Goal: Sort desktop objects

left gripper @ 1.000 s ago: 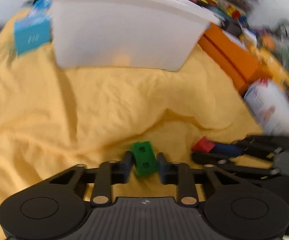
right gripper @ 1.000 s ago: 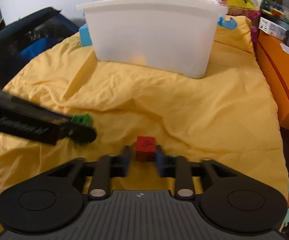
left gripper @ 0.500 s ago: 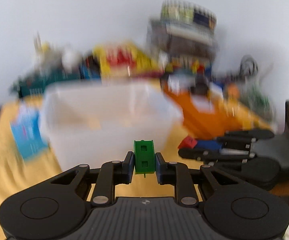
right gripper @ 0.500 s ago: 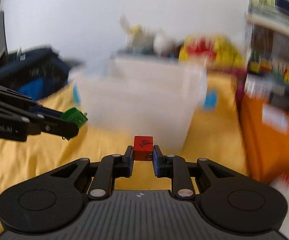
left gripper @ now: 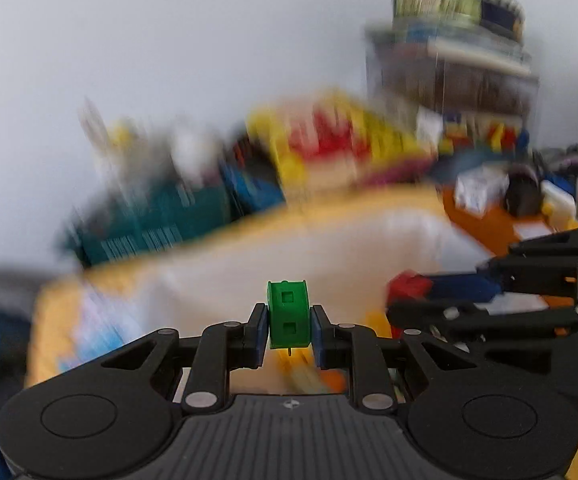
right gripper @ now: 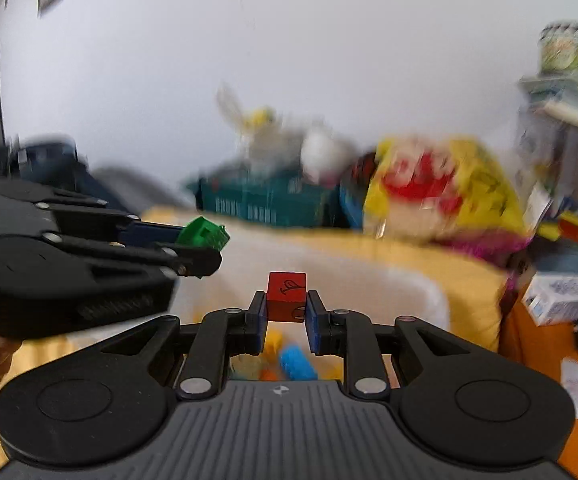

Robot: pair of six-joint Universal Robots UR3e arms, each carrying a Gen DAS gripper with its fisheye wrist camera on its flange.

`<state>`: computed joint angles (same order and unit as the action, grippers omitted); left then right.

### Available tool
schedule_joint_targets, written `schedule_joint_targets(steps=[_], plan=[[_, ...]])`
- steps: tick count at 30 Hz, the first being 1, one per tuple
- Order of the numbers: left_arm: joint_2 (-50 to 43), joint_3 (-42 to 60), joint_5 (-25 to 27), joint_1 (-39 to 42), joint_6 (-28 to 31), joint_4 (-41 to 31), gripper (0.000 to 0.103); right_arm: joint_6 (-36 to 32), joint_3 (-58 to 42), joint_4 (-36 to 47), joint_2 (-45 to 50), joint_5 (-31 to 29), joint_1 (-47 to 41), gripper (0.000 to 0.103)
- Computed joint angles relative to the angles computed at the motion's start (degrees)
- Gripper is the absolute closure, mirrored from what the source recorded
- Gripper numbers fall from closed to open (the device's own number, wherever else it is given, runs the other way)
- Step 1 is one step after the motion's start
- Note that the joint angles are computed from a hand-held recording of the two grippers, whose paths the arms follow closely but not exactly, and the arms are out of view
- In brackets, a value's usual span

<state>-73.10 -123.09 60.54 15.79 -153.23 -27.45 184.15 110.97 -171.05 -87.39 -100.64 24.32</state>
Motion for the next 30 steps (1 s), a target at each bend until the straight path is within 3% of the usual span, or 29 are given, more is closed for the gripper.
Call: schedule_joint_targets(steps=[3,4,5,9,11,12,14,16,17,20,24,30], plan=[[0.88,-1.24,0.17,0.41,1.52,-1.61,0.065,2.95,-1.01,5.53,-0.08,2.42,-2.22,0.073],[2.32,-2.23,-0.50,1.29,2.05,-2.25,0.055,2.65,-1.25,6.94,-0.64,2.97,-2.72,0.068],[3.89,-2.62,-1.24,2.21,2.26,-3.45,0.051,2.09,-1.28,7.09,-1.08,2.67,-2.74,0.061],[12.82,-2.52,-4.24,6.26,3.80,-8.57,0.049,1.40,-2.79,11.40,-4.17,2.21,-3.76,0.048],[19.88,-4.69,-6.71,9.18,2.45,-6.94,0.022,1.46,-4.19,14.50,-6.32,1.50,-3.93,0.036],[23.30,-6.06,-9.32,11.54,1.46,-6.48,0.016,0.98,-5.19,16.32,-7.31,0.44,-3.70,0.031],[32.15,-6.53,-18.47,19.70,1.90,-14.45,0.008,-0.58,-8.47,21.08,-8.71,-1.58,-2.83,0.006],[31.89,-0.97,-21.40,21.32,6.23,-25.73,0.007,-1.95,-13.37,27.86,-8.00,-3.32,-2.10,0.005],[28.16,2.90,-18.90,18.54,7.57,-28.30,0.007,-2.42,-16.11,31.62,-7.15,-4.36,-1.75,0.002],[18.65,7.64,-3.02,6.00,2.99,-18.48,0.007,-2.64,-22.73,41.12,-4.59,-6.90,-1.04,0.000],[14.16,10.96,5.17,0.48,2.13,-17.63,0.007,-1.98,-29.08,51.53,-1.80,-8.29,-0.89,0.000],[9.32,14.54,17.44,-6.99,1.50,-18.17,0.007,1.20,-29.69,55.04,-1.44,-8.47,-0.73,0.000]])
